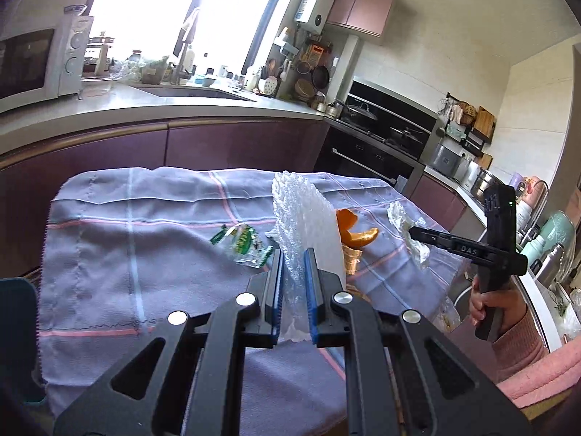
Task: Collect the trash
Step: 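Carry the foam net and tissue to the teal bin and release both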
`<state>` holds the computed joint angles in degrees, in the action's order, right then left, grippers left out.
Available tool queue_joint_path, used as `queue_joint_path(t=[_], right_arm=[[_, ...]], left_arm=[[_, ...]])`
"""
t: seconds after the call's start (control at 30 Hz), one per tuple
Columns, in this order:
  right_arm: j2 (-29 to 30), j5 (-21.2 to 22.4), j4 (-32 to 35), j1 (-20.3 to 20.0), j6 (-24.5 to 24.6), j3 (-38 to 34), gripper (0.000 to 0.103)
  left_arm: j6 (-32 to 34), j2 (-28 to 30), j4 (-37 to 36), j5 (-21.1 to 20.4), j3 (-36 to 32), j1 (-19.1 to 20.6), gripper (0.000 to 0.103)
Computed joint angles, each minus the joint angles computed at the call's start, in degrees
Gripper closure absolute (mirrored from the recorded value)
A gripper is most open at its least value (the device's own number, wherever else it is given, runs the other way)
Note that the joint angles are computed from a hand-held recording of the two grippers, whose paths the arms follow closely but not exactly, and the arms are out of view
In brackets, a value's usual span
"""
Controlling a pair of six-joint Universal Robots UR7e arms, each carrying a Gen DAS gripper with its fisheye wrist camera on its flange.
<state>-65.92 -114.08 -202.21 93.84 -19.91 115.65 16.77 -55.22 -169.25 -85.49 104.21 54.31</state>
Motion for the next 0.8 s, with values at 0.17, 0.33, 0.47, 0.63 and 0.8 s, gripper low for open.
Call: queue_joint_path(t=[0.17, 0.33, 0.47, 0.63, 0.8], right_arm=[[5.6, 7.6, 8.4, 2.8, -3.1, -7.6, 0.094], [13.9, 12.6, 19.2, 5.8, -6.6, -18.3, 0.094], [21.3, 15.0, 28.6, 8.2, -9.2, -28.4, 0.094], [30.6, 16.5, 39.5, 10.7, -11.4, -41.5, 0.094], [39.5, 15.0, 50.1, 12.2, -11.8, -54.4, 0.093]], left_arm=[[-1.2, -4.4, -3.1, 4.9, 2.1, 1.6, 0.091], [-2.2, -8.7, -6.4, 12.5, 3.6, 3.4, 0.091], [-3.5, -11.0, -7.3, 17.8, 3.5, 5.6, 0.091], [-3.8, -12.4, -8.5, 23.9, 2.4, 8.9, 0.091], [-3.3, -11.6, -7.7, 27.0, -0.3, 12.4, 0.091]])
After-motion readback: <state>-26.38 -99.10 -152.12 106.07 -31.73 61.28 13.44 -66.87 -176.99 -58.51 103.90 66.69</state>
